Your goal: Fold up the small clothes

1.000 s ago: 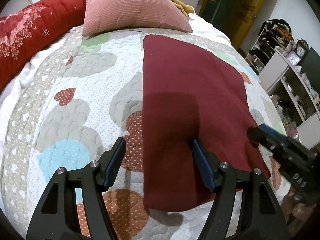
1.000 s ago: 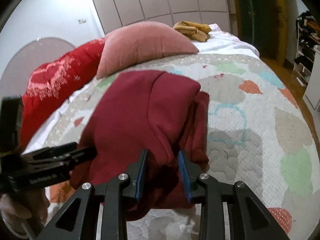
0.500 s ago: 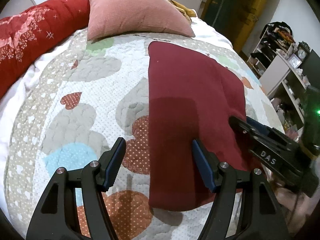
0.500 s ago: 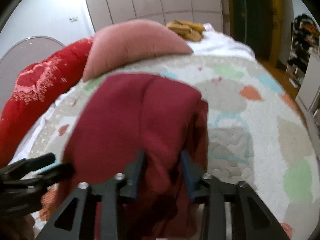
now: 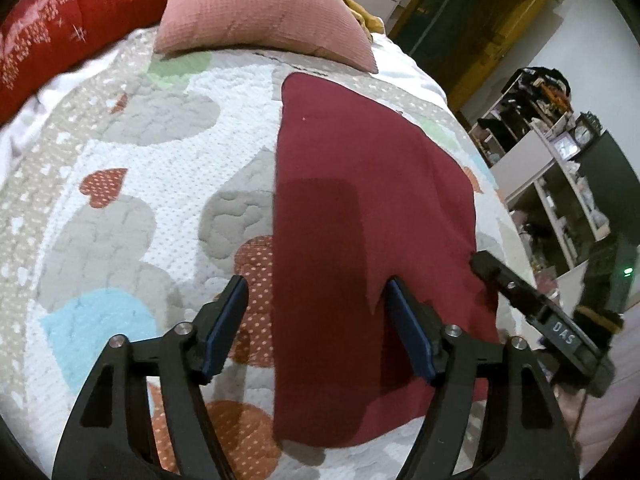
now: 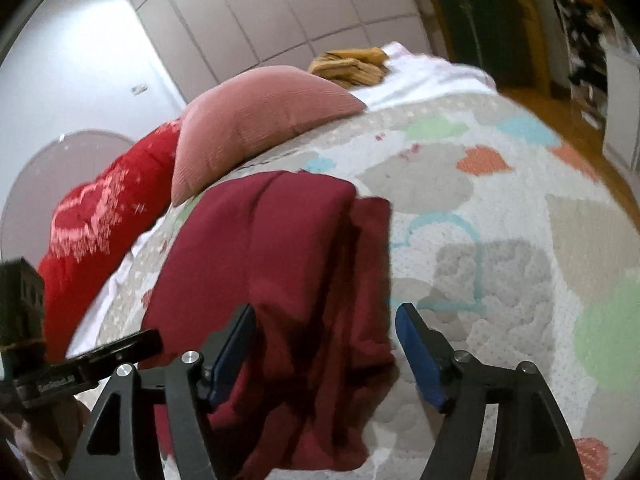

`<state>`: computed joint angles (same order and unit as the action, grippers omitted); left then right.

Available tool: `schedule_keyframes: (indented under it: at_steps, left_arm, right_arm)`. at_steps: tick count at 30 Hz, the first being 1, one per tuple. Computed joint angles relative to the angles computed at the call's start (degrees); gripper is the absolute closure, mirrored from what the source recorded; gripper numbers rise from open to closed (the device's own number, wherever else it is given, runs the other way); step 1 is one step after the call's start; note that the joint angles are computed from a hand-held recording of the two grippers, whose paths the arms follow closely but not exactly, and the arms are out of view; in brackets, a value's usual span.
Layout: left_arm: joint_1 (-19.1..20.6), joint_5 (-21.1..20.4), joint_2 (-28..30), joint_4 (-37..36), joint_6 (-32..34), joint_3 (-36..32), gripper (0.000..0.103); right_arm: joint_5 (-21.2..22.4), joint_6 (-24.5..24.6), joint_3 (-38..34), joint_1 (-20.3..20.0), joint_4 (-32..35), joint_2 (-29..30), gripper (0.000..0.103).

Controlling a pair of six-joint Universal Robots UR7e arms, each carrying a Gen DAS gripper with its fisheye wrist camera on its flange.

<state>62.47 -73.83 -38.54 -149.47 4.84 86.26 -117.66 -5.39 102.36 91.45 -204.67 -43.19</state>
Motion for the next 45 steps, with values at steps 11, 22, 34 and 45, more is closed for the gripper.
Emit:
schedule_keyframes:
  at_steps: [11, 22, 34, 45]
  left_arm:
    - [0.5, -2.6, 3.7, 2.5, 0.1, -4.6, 0.019]
    - [0.8, -2.9, 5.8, 1.5, -0.1, -6.1, 0.008]
    - [0.5, -1.9, 6.2, 2.3, -0.1, -6.9, 0.008]
    - [-0.6, -1.6, 4.0, -1.1, 5.8, -3.4, 0.044]
  right_arm:
    - [13.4, 5.1, -1.9, -4.9, 1.4, 1.0, 0.025]
    - [19.9, 3.0, -2.3, -6.9, -2.3, 2.8, 0.017]
    - [17.7, 2.2, -3.2, -6.2, -0.6, 2.9, 0.018]
    - [10.8, -0.6, -2.6, -2.4, -1.6, 2.5, 0.062]
